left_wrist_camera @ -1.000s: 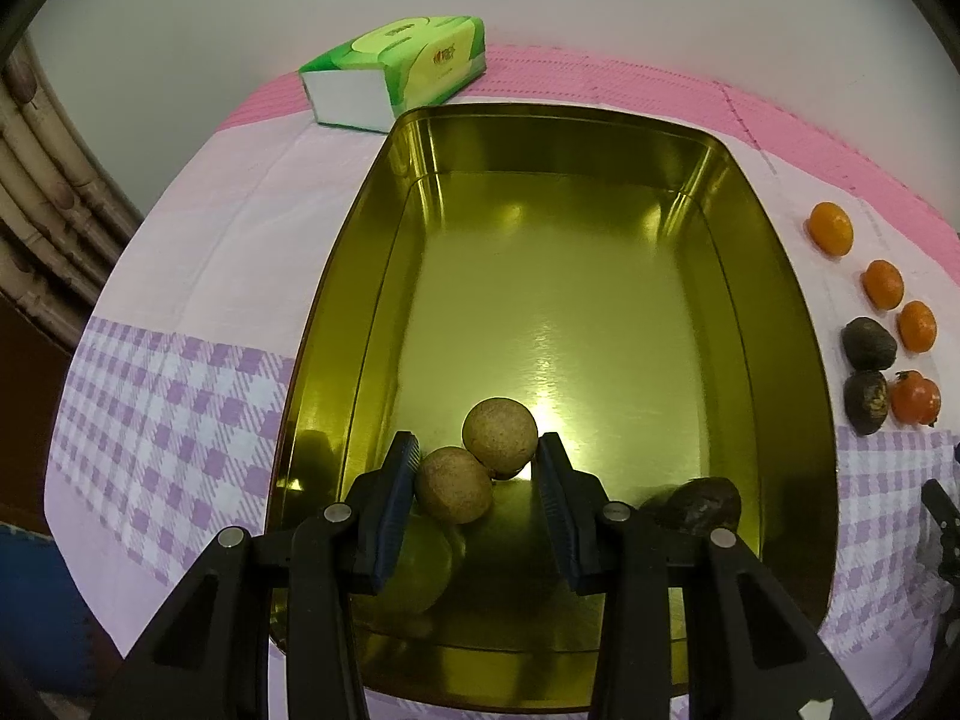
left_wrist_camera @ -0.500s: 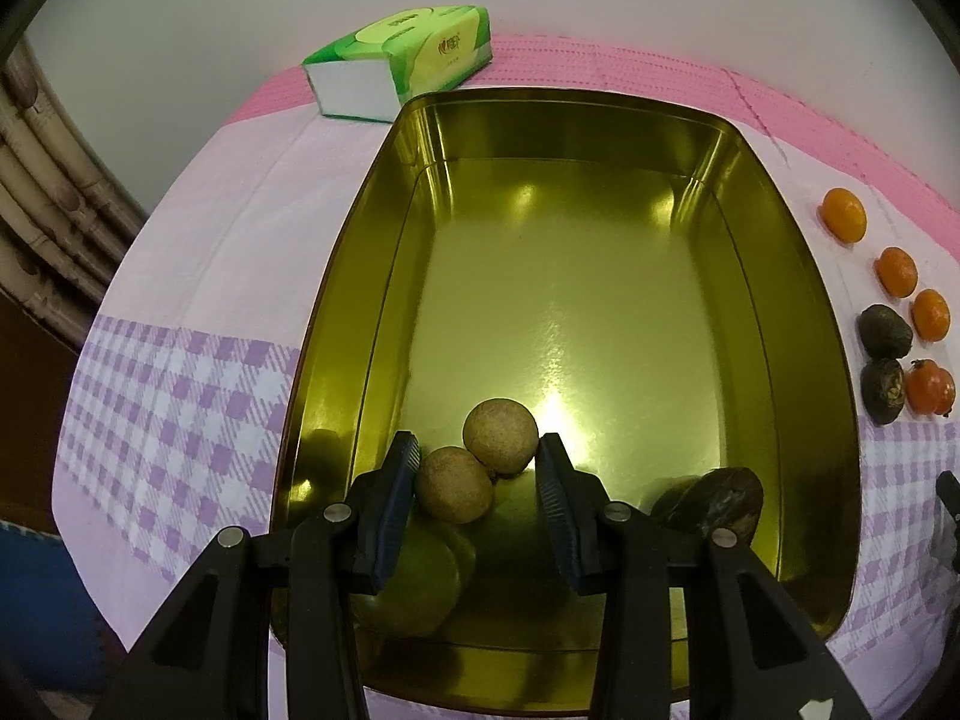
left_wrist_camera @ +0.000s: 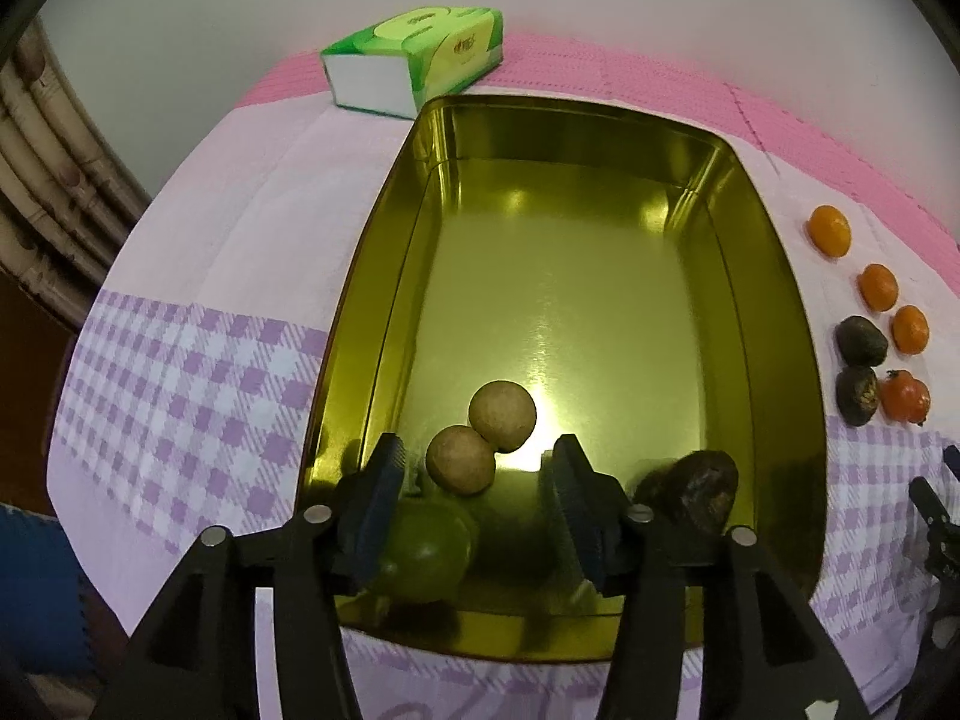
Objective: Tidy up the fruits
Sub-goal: 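Carry the two longans into the tin and open the left gripper, then reach the right gripper to a red tomato and close on it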
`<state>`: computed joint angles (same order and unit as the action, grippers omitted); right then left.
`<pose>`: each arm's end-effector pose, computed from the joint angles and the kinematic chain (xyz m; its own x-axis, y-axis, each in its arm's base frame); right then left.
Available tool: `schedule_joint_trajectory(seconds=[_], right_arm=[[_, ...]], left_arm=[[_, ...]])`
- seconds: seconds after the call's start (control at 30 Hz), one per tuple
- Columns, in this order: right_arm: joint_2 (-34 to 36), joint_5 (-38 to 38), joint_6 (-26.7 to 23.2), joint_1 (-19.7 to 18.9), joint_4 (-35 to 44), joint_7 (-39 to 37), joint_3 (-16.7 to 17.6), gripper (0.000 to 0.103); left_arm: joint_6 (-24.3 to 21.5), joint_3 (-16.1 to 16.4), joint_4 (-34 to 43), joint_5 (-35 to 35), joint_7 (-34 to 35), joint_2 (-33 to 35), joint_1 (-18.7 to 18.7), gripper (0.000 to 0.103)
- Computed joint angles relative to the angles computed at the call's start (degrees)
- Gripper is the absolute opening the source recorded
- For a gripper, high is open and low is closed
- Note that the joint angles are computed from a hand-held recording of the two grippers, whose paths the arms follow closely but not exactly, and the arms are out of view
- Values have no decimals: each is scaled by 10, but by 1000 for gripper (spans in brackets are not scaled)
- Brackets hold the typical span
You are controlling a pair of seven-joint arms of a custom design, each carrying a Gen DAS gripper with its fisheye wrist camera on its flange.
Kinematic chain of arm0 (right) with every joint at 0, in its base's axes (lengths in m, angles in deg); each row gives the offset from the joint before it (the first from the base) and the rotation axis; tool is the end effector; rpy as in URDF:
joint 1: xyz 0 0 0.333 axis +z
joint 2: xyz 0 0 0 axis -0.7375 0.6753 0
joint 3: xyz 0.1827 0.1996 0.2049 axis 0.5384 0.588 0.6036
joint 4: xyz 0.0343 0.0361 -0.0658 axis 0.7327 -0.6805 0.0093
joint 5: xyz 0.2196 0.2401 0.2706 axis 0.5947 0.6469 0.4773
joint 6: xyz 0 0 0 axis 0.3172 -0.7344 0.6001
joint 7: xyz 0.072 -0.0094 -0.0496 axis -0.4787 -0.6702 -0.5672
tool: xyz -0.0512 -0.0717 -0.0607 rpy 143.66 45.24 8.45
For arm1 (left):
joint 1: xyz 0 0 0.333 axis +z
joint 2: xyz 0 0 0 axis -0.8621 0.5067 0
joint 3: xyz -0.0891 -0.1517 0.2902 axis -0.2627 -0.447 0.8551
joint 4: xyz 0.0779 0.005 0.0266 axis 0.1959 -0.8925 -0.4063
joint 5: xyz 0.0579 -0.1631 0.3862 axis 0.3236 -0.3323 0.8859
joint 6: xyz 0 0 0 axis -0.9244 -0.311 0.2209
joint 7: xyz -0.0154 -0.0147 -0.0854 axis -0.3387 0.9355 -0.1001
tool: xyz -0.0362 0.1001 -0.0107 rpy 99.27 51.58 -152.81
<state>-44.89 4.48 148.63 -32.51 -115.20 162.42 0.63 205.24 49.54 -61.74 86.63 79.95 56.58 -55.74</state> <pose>0.5858 0.1819 0.3772 -0.1639 -0.9862 0.0214 -0.8331 0.1268 -0.5384 0.7393 0.0268 0.3933 -0.1793 -0.9826 -0.0483 -0.8953 0.1833 -0.4061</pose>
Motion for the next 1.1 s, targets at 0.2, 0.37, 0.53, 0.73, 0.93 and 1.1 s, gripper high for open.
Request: schedule_joint_trajectory(seconds=[0.2,0.37,0.53,0.73,0.93,1.1], right_arm=[[0,-1,0,0,0,1,0,103],[0,-1,0,0,0,1,0,103],[1,3,-1,-1,1,-3,1,103],[1,3,-2,0,2,-4,1,103],[3,10,-6,-1,5,-8,2,103],[4,33,-23,-1,11,-23,5,103]], left_arm=[[-4,-10,-27,-37,14,-30,19,53],[8,-10,-61,-59,30,-63,29,56],[24,-12,-83,-70,51,-80,33,63],[37,-15,-107,-79,74,-93,33,66],[68,-14,-136,-77,103,-112,29,76],[92,-24,-155,-119,146,-130,37,83]])
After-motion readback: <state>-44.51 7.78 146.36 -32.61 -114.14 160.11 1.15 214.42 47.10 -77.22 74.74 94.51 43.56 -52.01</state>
